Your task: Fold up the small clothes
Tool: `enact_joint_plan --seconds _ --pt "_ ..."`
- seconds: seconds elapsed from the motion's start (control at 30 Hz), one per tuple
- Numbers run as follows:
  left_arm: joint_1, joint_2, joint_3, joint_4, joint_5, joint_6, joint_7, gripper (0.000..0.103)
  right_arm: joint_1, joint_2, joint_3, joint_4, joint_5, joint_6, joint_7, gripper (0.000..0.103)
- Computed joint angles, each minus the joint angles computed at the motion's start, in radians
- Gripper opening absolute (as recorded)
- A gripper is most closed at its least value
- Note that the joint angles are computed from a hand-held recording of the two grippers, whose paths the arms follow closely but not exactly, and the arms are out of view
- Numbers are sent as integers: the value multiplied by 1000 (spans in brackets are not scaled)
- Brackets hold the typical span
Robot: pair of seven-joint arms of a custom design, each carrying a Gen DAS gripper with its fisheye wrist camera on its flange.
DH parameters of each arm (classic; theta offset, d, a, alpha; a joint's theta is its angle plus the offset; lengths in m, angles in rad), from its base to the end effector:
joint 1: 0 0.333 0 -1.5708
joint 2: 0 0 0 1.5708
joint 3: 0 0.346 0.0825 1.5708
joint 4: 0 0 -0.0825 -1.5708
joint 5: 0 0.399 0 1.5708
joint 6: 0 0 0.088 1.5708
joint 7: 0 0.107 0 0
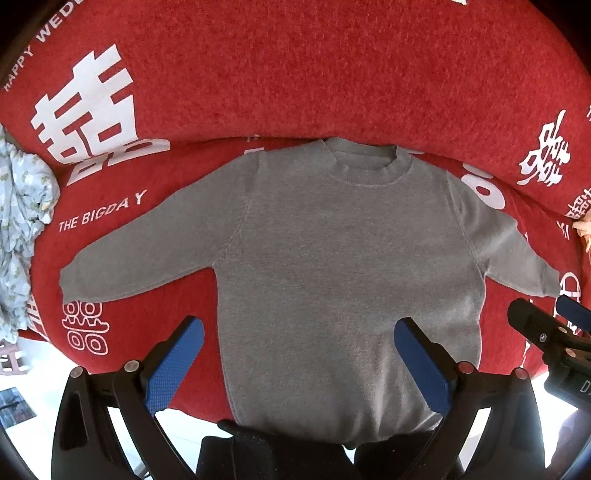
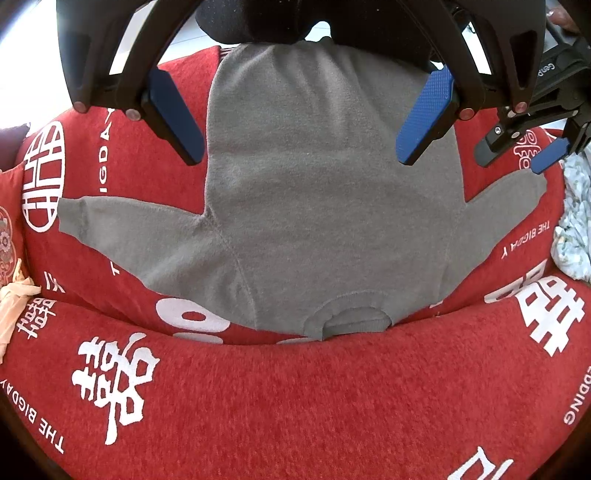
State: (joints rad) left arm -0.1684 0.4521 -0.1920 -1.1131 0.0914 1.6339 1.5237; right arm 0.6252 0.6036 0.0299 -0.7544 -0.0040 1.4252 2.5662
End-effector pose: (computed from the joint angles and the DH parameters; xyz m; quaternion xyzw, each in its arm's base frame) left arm 0.6862 -0.2107 0.5962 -0.5957 0.8023 -0.0293 0.0245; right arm 0.5861 0.4383 0.6352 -0.5741 0.8180 0.0078 0.0334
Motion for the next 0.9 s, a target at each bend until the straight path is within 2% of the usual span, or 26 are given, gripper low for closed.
enact_joint_plan --seconds 0.9 --pt "5 -35 2 -57 15 27 1 103 9 19 -2 37 0 -15 1 103"
